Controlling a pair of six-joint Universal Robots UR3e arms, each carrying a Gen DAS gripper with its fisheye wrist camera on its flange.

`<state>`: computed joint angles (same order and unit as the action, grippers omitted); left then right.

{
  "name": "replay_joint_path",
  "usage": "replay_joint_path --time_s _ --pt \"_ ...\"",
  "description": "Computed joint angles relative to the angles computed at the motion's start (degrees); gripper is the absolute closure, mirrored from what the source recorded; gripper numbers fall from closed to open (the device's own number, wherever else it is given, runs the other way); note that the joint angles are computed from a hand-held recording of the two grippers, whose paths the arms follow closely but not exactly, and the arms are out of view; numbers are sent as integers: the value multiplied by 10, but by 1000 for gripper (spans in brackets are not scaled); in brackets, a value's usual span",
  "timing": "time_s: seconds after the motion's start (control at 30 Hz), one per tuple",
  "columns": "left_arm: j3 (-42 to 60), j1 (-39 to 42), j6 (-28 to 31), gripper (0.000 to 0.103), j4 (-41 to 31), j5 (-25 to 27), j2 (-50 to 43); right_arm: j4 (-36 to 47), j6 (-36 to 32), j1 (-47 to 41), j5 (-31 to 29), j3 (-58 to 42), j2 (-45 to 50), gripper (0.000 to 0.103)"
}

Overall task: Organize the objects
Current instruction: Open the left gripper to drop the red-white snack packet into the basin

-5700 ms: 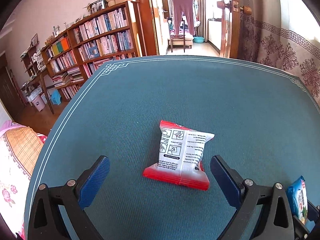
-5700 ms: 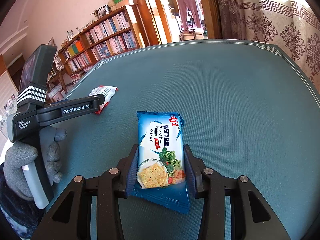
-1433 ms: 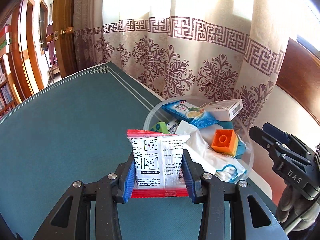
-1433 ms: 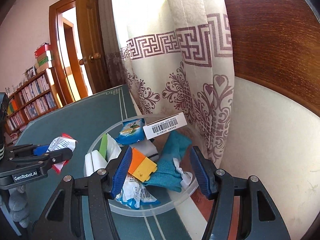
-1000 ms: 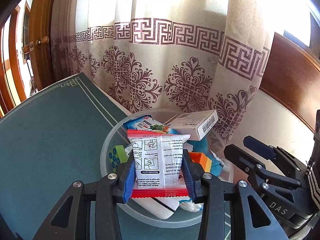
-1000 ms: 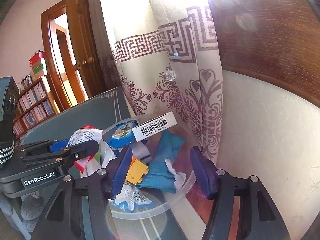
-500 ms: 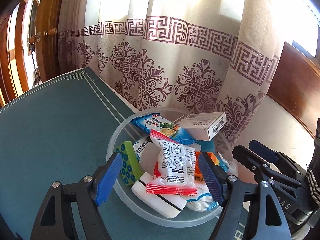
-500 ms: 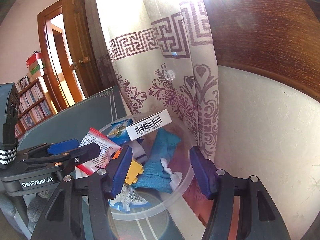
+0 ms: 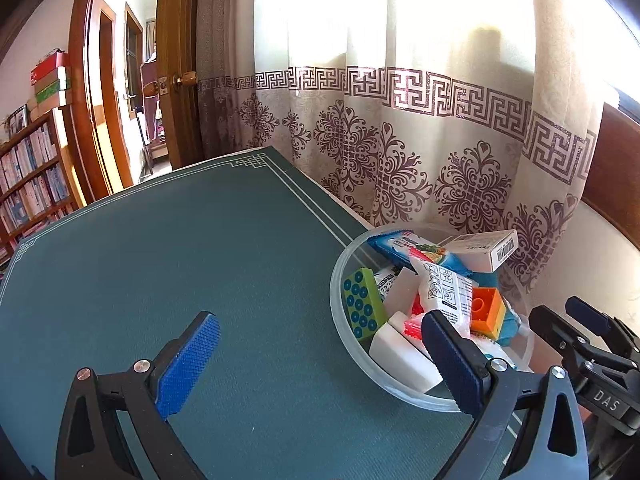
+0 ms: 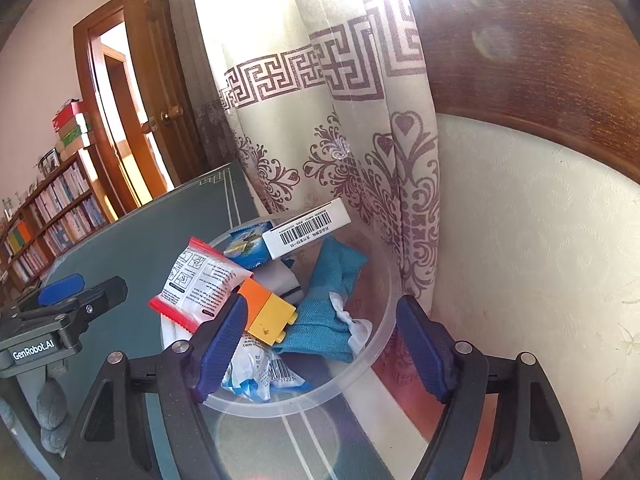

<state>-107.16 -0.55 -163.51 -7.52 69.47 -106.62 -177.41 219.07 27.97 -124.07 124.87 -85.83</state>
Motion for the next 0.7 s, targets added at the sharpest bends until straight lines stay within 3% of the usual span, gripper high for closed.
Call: replay_joint_path --time_s 0.07,0.17,0.7 --pt "-11 1 -5 0 9 12 7 14 2 17 -16 -11 5 8" --pt "-29 7 -10 0 12 18 23 39 10 39 -34 -28 12 6" --pt "-70 4 10 0 13 18 67 64 2 81 -73 -50 32 5"
